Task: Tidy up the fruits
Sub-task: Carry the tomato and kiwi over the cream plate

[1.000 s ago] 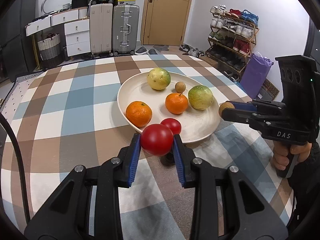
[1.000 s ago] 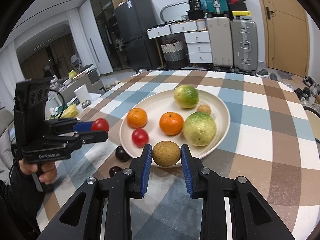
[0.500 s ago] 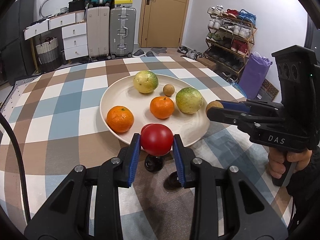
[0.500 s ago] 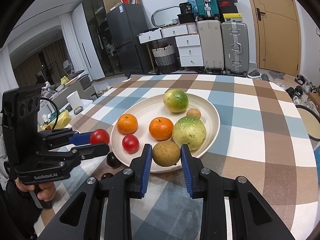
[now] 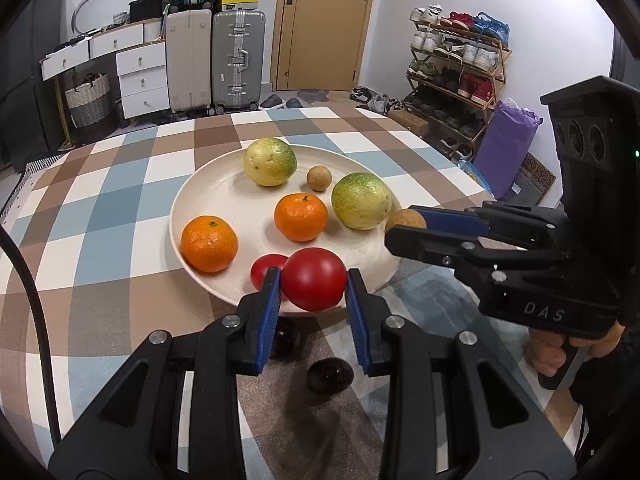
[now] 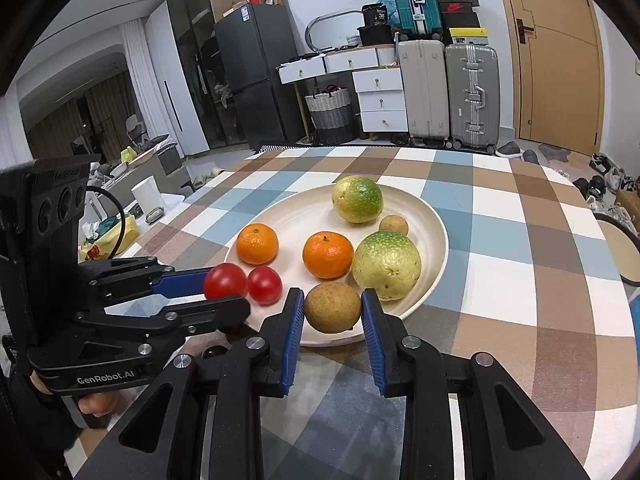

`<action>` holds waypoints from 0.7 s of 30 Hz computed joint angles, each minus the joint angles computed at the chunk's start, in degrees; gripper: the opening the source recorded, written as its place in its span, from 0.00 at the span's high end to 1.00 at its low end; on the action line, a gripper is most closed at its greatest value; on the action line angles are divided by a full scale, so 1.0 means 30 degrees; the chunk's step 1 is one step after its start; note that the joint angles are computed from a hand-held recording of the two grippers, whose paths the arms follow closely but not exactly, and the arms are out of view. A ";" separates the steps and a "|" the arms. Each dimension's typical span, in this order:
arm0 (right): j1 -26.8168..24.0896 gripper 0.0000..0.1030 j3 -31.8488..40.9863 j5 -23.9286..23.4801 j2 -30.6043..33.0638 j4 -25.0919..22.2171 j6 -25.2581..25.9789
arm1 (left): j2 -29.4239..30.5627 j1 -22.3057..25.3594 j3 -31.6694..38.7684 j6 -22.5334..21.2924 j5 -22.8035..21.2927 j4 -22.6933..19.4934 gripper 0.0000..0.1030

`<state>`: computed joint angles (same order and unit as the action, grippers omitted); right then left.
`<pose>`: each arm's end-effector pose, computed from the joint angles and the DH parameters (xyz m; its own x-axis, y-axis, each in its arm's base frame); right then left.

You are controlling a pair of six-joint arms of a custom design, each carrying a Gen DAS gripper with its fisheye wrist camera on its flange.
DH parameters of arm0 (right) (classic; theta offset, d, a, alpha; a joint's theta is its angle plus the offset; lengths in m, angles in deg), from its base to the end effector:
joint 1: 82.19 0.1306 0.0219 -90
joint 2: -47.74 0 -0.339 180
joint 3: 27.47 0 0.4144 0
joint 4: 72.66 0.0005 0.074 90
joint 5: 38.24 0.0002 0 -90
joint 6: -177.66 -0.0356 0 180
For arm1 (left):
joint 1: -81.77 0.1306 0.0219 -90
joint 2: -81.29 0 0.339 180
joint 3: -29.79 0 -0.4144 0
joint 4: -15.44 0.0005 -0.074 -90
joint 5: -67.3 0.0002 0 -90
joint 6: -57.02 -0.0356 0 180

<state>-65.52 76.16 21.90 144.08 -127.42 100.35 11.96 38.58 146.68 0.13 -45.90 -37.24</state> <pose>0.5134 0.1717 0.4427 -0.5632 -0.3675 -0.7401 -0.7123 0.6699 0.2094 0.4663 -0.4192 0.4152 -0.6782 -0.0519 -0.7330 0.0725 0.9879 -0.1371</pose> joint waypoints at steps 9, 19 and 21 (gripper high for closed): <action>0.0141 0.71 0.0149 0.0301 0.0141 -0.0354 0.0158 | 0.0875 -0.0069 0.1146 -0.0347 -0.0269 -0.0609 0.72; 0.0142 0.71 0.0305 0.0418 0.0349 -0.0389 0.0012 | 0.1163 -0.0049 0.1436 -0.0366 -0.0262 -0.0906 0.72; 0.0132 0.71 0.0308 0.0436 0.0361 -0.0391 0.0046 | 0.1157 -0.0043 0.1417 -0.0364 -0.0257 -0.0916 0.72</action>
<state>-65.13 77.09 23.20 145.16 -128.59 100.49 15.44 38.46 150.93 -0.96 -46.67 -39.98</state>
